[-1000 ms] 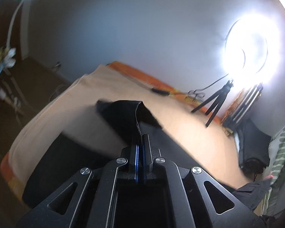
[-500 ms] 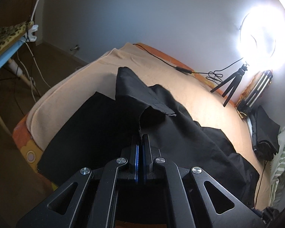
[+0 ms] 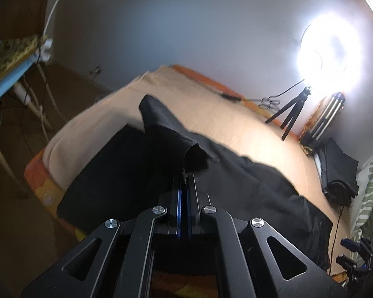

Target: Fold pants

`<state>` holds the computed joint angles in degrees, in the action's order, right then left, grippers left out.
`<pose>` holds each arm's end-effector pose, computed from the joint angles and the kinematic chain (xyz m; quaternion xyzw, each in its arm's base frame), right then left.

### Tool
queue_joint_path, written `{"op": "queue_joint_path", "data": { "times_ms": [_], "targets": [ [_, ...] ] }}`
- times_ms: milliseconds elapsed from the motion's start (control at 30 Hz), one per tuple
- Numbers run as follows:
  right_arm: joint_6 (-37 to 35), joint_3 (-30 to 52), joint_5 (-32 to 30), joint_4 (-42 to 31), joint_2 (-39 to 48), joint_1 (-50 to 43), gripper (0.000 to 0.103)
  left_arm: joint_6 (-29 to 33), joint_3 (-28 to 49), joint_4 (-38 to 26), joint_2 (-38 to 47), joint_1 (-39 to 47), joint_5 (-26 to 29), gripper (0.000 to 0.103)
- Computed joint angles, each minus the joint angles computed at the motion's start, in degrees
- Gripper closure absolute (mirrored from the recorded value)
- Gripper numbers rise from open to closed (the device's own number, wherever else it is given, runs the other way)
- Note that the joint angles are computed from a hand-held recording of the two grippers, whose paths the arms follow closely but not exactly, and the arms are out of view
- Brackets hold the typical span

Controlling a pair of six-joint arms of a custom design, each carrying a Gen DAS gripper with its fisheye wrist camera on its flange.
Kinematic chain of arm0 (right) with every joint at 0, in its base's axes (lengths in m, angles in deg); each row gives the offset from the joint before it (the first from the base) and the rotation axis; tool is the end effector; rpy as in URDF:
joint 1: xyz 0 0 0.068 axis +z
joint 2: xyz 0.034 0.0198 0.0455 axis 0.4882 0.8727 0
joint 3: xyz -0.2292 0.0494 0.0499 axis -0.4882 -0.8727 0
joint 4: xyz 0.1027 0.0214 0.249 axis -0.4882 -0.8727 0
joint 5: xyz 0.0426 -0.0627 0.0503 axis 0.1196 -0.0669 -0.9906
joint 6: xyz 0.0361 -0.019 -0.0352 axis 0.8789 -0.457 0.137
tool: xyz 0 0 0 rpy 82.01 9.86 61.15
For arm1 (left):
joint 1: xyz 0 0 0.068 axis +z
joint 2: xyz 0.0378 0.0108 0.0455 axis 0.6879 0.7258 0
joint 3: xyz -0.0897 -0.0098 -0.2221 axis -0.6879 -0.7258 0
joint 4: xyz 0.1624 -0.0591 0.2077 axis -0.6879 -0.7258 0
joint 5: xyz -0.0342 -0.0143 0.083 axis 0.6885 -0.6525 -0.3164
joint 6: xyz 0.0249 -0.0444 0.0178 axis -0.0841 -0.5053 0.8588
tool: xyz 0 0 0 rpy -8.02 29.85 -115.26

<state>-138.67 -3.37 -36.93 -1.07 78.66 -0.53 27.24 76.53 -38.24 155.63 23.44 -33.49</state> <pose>0.2788 -0.1338 0.2007 -0.2726 0.8962 0.1515 0.3155 0.2758 -0.0950 0.1452 -0.1736 0.9080 -0.1238 0.3607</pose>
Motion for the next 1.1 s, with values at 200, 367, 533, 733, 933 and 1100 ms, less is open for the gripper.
{"op": "queue_joint_path", "data": {
  "times_ms": [200,367,533,733,933,1100],
  "targets": [
    [5.8,-1.0,1.6,4.3,0.6,12.9,0.061,-0.1,-3.2,-1.2,1.6,2.9,5.5,0.100],
    [13.7,3.9,1.6,5.8,6.3,21.4,0.051,3.3,-5.7,-3.2,-2.5,5.4,9.1,0.096],
    [24.4,15.4,0.0,4.7,16.9,29.5,0.038,7.3,-9.4,-6.6,-9.1,9.7,11.6,0.083],
    [40.5,35.3,-1.3,0.4,35.7,36.2,0.036,11.4,-12.3,-6.3,-11.5,17.1,14.4,0.083],
    [56.0,52.9,-6.8,-5.6,53.4,37.8,0.035,14.6,-13.2,-1.5,-7.5,22.4,18.4,0.083],
    [65.2,56.1,-8.4,-2.1,57.4,38.6,0.045,15.2,-13.2,2.1,-3.4,24.8,20.2,0.083]
  ]
}}
